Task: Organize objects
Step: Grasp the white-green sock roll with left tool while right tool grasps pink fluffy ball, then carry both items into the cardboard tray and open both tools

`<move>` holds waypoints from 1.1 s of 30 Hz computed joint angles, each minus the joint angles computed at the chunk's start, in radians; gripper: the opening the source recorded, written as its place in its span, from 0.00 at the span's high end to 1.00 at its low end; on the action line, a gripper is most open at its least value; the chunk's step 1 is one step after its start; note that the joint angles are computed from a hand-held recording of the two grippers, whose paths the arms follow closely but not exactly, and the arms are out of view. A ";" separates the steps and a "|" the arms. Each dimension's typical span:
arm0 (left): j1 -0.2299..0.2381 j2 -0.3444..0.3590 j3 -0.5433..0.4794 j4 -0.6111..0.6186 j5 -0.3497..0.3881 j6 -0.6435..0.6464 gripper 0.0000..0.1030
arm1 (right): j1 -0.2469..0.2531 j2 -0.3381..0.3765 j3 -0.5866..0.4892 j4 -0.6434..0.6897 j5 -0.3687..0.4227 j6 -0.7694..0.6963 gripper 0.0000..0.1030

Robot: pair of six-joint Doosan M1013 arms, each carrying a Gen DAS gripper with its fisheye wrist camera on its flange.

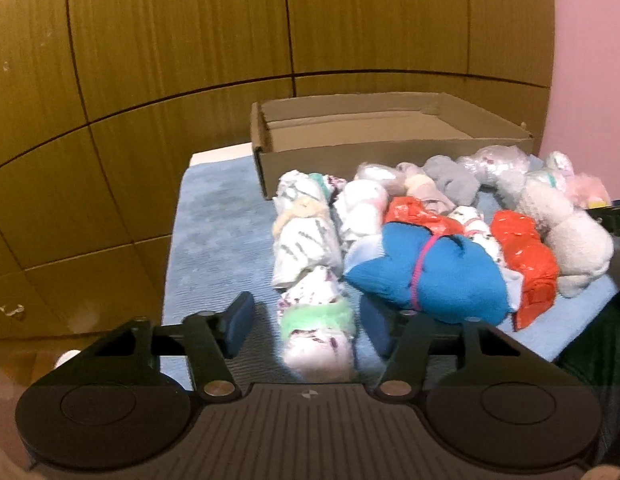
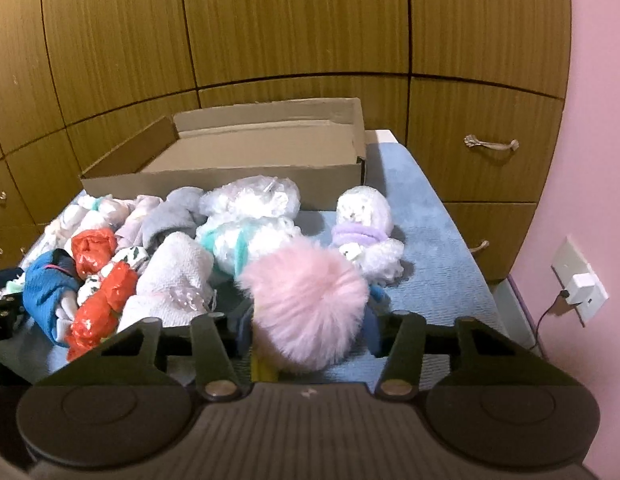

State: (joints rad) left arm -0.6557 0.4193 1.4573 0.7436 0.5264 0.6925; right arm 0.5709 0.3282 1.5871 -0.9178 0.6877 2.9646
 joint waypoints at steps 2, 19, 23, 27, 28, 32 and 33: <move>-0.003 -0.003 0.006 0.004 -0.011 -0.012 0.61 | 0.001 -0.006 0.006 -0.017 -0.008 0.010 0.63; -0.013 -0.053 0.027 0.131 -0.049 -0.142 0.64 | 0.002 -0.060 0.021 -0.138 -0.053 0.060 0.65; 0.002 -0.046 -0.026 0.106 -0.056 -0.093 0.64 | -0.014 -0.065 -0.009 -0.155 -0.077 0.021 0.65; 0.020 -0.006 -0.130 0.056 -0.050 0.014 0.64 | -0.046 -0.051 -0.073 -0.149 -0.123 -0.059 0.65; 0.028 0.008 -0.162 0.037 -0.055 0.045 0.64 | -0.057 -0.043 -0.096 -0.128 -0.140 -0.094 0.65; 0.066 0.105 -0.353 -0.191 -0.018 0.273 0.64 | -0.100 0.008 -0.200 -0.015 -0.205 -0.281 0.65; 0.075 0.140 -0.417 -0.254 0.010 0.330 0.64 | -0.118 0.030 -0.240 0.089 -0.223 -0.379 0.65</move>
State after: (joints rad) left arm -0.5804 0.5596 1.0402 0.4893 0.5366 1.0224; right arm 0.4532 0.3587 1.3474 -0.8291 0.4651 2.5851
